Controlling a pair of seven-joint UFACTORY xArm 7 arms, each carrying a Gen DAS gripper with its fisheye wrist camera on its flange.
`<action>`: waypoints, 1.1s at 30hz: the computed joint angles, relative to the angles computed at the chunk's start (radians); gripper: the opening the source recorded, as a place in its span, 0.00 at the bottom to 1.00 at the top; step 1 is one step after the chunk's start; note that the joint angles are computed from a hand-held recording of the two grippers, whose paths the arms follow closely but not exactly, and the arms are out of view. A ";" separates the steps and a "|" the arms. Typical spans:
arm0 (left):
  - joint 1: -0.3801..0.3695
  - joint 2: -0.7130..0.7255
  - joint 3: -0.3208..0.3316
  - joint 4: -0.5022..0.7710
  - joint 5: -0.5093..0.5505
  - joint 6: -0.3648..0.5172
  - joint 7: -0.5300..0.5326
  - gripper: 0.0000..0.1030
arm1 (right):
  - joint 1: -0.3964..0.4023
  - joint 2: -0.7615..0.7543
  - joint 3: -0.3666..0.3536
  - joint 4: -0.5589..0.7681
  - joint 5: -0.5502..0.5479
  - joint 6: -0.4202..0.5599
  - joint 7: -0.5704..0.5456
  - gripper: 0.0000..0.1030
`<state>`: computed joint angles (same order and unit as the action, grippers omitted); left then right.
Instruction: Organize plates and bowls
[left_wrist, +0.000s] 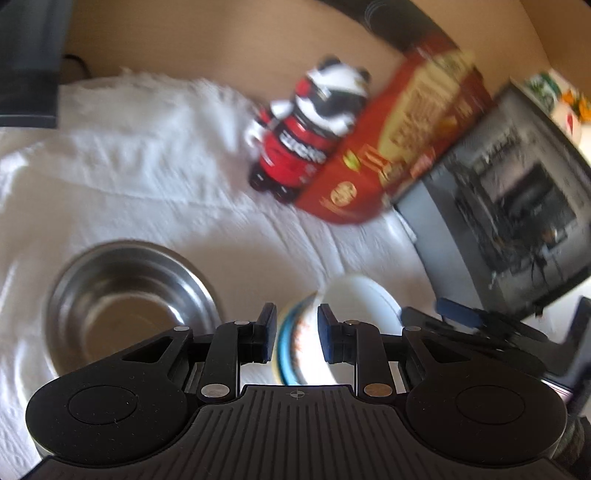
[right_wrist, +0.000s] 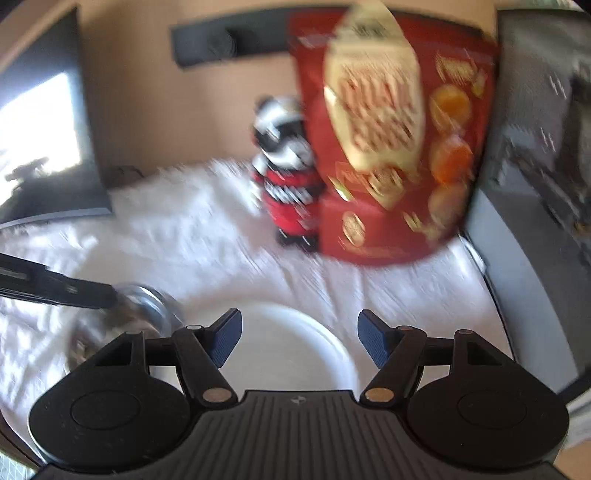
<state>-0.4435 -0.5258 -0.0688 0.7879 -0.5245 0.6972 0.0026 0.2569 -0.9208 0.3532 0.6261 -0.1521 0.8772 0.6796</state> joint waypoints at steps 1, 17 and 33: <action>0.001 0.009 -0.020 0.005 0.012 -0.001 -0.018 0.25 | 0.011 -0.009 -0.023 -0.020 0.008 0.004 -0.016 0.68; 0.021 0.056 -0.142 0.032 0.226 -0.015 -0.315 0.26 | 0.056 -0.030 -0.167 -0.170 0.116 -0.091 -0.233 0.67; 0.014 0.091 -0.133 0.005 0.317 0.027 -0.468 0.36 | 0.021 -0.032 -0.224 -0.200 0.197 -0.090 -0.379 0.67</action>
<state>-0.4291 -0.4345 -0.2020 0.7933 -0.2074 0.7243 -0.4655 0.2780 -0.9531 0.1289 0.4256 0.0446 0.7871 0.3003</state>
